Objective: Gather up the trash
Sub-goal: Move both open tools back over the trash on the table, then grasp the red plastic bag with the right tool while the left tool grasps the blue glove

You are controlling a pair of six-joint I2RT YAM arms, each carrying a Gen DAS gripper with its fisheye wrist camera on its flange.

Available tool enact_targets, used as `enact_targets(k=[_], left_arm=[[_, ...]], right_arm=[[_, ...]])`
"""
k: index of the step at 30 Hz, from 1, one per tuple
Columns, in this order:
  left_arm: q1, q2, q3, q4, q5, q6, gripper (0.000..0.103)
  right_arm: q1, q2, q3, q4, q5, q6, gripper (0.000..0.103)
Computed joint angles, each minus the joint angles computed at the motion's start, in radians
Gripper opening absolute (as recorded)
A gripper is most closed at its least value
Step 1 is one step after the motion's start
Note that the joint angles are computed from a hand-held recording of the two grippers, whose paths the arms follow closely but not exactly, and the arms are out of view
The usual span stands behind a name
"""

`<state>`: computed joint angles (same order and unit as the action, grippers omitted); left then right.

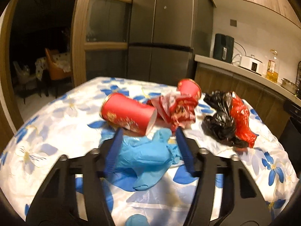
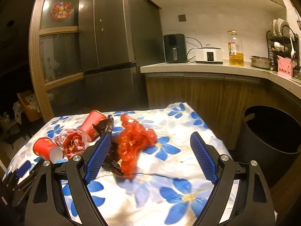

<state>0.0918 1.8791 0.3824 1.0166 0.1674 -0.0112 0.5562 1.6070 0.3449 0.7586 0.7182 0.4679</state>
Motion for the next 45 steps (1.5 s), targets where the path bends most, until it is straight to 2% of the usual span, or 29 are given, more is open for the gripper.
enact_targets(k=[2, 5, 6, 7, 10, 16, 21, 24, 26, 27, 29, 34, 40, 45], left_arm=[[0.011, 0.021, 0.022, -0.036, 0.026, -0.007, 0.042], [0.036, 0.057, 0.088, -0.147, 0.103, -0.012, 0.032], [0.04, 0.065, 0.105, -0.181, 0.125, -0.004, 0.024], [0.041, 0.069, 0.114, -0.201, 0.141, 0.002, 0.017], [0.061, 0.082, 0.12, -0.201, 0.217, 0.015, 0.008], [0.147, 0.07, 0.079, -0.129, 0.408, -0.038, 0.003], [0.149, 0.009, 0.024, -0.079, 0.424, -0.054, 0.002], [0.137, -0.028, 0.005, -0.069, 0.431, -0.059, 0.002], [0.127, -0.044, 0.003, -0.074, 0.433, -0.06, 0.002], [0.118, -0.054, -0.002, -0.073, 0.428, -0.061, 0.002], [0.113, -0.067, -0.009, -0.074, 0.425, -0.06, 0.002], [0.104, -0.115, -0.032, -0.07, 0.423, -0.065, 0.002], [0.078, -0.201, -0.073, -0.076, 0.415, -0.077, 0.002], [0.028, -0.28, -0.108, -0.088, 0.393, -0.087, 0.002]], right_arm=[[-0.009, 0.048, 0.028, 0.011, -0.017, -0.002, 0.084], [-0.026, 0.118, 0.073, 0.015, -0.039, 0.0, 0.084], [-0.034, 0.143, 0.092, 0.01, -0.05, 0.003, 0.083], [-0.035, 0.159, 0.101, 0.012, -0.054, 0.005, 0.081], [-0.055, 0.219, 0.151, -0.003, -0.083, 0.002, 0.077], [-0.086, 0.333, 0.257, -0.04, -0.131, 0.011, 0.066], [-0.114, 0.385, 0.325, -0.096, -0.186, 0.021, 0.048], [-0.13, 0.397, 0.342, -0.112, -0.218, 0.028, 0.032], [-0.137, 0.4, 0.343, -0.112, -0.237, 0.024, 0.017], [-0.138, 0.399, 0.339, -0.106, -0.243, 0.022, 0.014], [-0.137, 0.387, 0.325, -0.098, -0.248, 0.017, 0.009], [-0.128, 0.296, 0.226, -0.041, -0.209, 0.002, 0.007], [-0.093, 0.058, 0.046, -0.013, -0.173, -0.003, 0.006], [-0.016, -0.125, -0.061, -0.06, -0.122, -0.013, 0.006]])
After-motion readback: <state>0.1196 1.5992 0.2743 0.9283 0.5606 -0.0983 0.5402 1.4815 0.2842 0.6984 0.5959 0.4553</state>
